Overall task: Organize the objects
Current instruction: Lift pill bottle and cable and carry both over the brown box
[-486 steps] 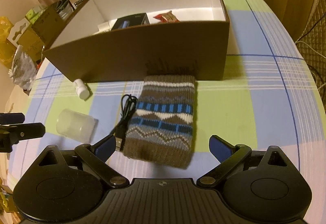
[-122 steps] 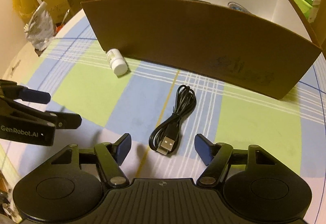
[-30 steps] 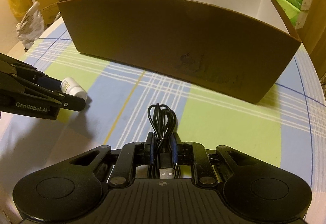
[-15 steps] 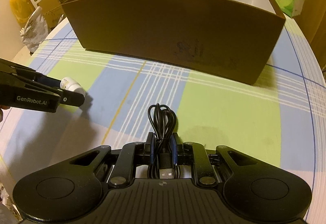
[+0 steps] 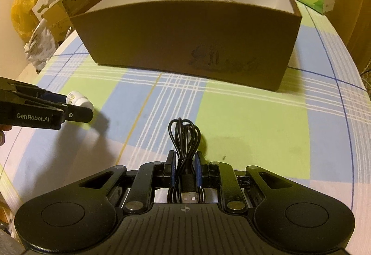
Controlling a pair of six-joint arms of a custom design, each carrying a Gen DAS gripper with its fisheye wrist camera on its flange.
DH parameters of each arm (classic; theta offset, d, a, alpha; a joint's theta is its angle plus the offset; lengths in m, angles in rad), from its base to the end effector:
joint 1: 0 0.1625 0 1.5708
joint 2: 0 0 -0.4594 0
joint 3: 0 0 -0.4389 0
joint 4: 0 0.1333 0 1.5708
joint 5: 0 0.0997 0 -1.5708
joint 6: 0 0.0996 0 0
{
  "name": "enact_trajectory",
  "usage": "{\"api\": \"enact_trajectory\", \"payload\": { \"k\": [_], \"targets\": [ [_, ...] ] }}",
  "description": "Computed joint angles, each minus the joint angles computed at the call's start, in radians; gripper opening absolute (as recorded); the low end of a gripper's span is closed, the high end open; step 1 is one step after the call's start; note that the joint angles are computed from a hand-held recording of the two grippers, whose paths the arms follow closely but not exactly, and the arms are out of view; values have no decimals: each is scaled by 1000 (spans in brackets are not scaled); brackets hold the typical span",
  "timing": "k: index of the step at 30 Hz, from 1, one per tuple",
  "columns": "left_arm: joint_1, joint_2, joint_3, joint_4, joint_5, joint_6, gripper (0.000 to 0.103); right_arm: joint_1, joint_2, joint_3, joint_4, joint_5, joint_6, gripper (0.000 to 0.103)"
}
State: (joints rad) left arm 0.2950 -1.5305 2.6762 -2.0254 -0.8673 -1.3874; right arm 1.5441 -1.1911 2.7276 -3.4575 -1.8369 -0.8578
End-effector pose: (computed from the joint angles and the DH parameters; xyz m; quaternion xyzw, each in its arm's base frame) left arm -0.1606 -0.2555 0.0996 0.0673 0.8884 -0.2396 0.3857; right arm 0.0987 -0.3147 0.0945 0.3729 -0.9023 0.1001 0.1920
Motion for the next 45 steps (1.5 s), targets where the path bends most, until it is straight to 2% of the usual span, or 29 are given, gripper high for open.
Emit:
{"api": "enact_trajectory", "payload": {
  "k": [7, 17, 26, 45],
  "targets": [
    [-11, 3, -14, 1, 8, 9, 41, -1, -63, 4, 39, 31, 12, 13],
    [-7, 6, -42, 12, 46, 40, 41, 37, -137, -18, 115, 69, 63, 13],
    [27, -1, -87, 21, 125, 112, 41, 80, -169, -61, 152, 129, 105, 13],
    [162, 68, -189, -107, 287, 343, 41, 167, -79, -216, 154, 203, 179, 13]
  ]
}}
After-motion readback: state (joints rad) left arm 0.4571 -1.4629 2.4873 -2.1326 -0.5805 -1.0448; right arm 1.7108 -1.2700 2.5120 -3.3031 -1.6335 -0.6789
